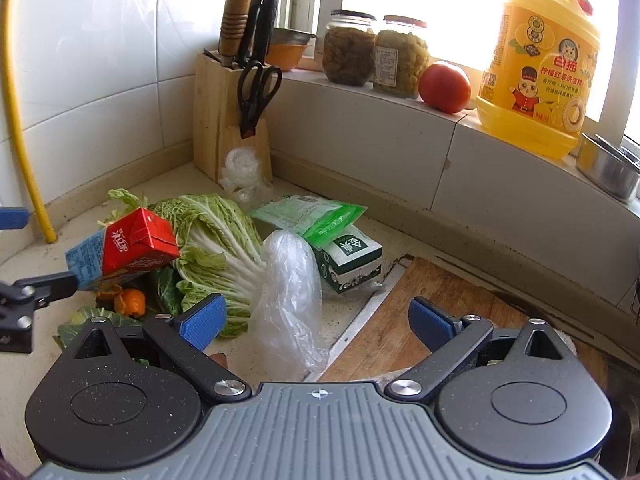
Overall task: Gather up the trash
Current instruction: 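Close the left gripper on the red-and-blue juice carton while the right gripper closes on the clear plastic bag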
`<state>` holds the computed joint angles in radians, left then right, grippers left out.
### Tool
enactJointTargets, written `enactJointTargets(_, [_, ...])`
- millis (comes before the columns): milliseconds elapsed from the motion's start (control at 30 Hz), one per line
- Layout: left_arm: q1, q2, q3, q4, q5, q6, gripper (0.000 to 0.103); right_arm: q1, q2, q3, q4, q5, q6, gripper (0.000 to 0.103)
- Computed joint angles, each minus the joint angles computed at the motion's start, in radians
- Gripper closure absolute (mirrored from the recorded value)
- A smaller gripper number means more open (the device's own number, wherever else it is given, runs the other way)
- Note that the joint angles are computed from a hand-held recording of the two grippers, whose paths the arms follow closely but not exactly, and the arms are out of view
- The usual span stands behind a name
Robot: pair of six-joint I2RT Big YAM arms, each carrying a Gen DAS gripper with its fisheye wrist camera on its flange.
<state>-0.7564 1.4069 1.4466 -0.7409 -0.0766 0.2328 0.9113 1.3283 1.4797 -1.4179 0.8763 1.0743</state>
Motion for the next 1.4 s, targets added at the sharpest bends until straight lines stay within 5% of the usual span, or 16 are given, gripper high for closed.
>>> enactJointTargets(233, [0.003,0.08,0.045,-0.033,-0.029,0.092,0.046,-0.021,0.028,0.027,0.008,0.002,-0.019,0.004])
enactJointTargets(400, [0.007,0.126,0.083,-0.061,-0.064,0.104,0.061,-0.048,0.017,0.005,0.095,-0.025,-0.095,0.004])
enactJointTargets(533, [0.028,0.138,0.12,-0.104,-0.023,0.054,0.065,-0.072,0.013,-0.019,0.159,-0.06,-0.146,0.004])
enactJointTargets(800, [0.093,0.109,0.14,-0.168,0.21,-0.162,0.066,-0.085,-0.019,-0.06,0.239,-0.107,-0.187,0.024])
enactJointTargets(1167, [0.074,0.118,0.144,-0.177,0.171,-0.159,0.066,-0.151,-0.013,-0.089,0.291,-0.171,-0.219,0.023])
enactJointTargets(1233, [0.071,0.129,0.144,-0.175,0.151,-0.161,0.066,-0.177,-0.01,-0.101,0.323,-0.22,-0.231,0.036])
enactJointTargets(1300, [0.069,0.136,0.146,-0.171,0.146,-0.151,0.064,-0.205,-0.014,-0.115,0.344,-0.292,-0.199,0.068])
enactJointTargets(1400, [0.064,0.154,0.158,-0.183,0.125,-0.135,0.06,-0.234,-0.035,-0.15,0.384,-0.342,-0.155,0.068])
